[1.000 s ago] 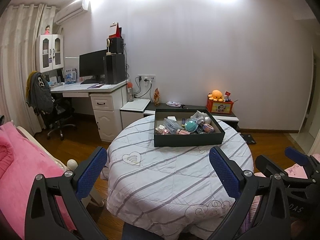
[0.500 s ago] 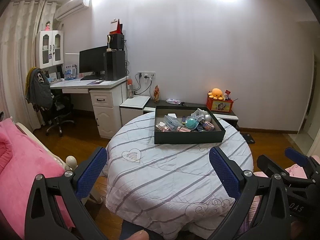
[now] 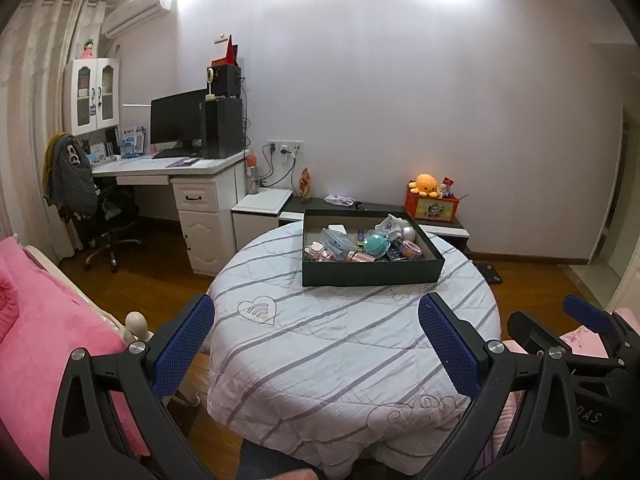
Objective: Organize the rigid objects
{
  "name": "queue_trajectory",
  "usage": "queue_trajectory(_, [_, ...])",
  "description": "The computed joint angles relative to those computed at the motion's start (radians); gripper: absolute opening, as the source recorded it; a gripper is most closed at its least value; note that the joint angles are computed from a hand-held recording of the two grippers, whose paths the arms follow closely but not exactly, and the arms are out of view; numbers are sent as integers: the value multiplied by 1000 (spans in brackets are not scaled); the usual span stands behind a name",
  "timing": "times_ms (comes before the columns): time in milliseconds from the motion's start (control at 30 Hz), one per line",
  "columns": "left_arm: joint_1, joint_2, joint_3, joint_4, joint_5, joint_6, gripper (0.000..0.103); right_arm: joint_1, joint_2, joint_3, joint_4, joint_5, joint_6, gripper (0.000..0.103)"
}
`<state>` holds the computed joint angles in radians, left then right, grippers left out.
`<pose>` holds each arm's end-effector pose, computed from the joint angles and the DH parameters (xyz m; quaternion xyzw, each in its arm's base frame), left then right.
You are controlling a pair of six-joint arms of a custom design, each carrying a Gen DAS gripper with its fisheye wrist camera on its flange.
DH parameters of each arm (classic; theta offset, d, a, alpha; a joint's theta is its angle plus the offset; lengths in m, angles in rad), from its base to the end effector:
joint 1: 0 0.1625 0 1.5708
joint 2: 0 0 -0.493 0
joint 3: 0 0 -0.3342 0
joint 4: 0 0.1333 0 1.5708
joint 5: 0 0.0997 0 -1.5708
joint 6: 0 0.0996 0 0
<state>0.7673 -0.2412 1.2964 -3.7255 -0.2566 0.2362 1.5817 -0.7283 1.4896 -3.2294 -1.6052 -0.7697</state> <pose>-0.3526 -0.6591 0.0669 0.0584 0.7445 -0.5429 0.3842 0.1380 -0.7484 0.2759 0.3359 -0.8360 0.3971 0.1750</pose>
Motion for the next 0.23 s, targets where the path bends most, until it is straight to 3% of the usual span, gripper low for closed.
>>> queue_trajectory(233, [-2, 4, -7, -49, -15, 52, 103, 0, 0, 1, 0, -1, -1, 103])
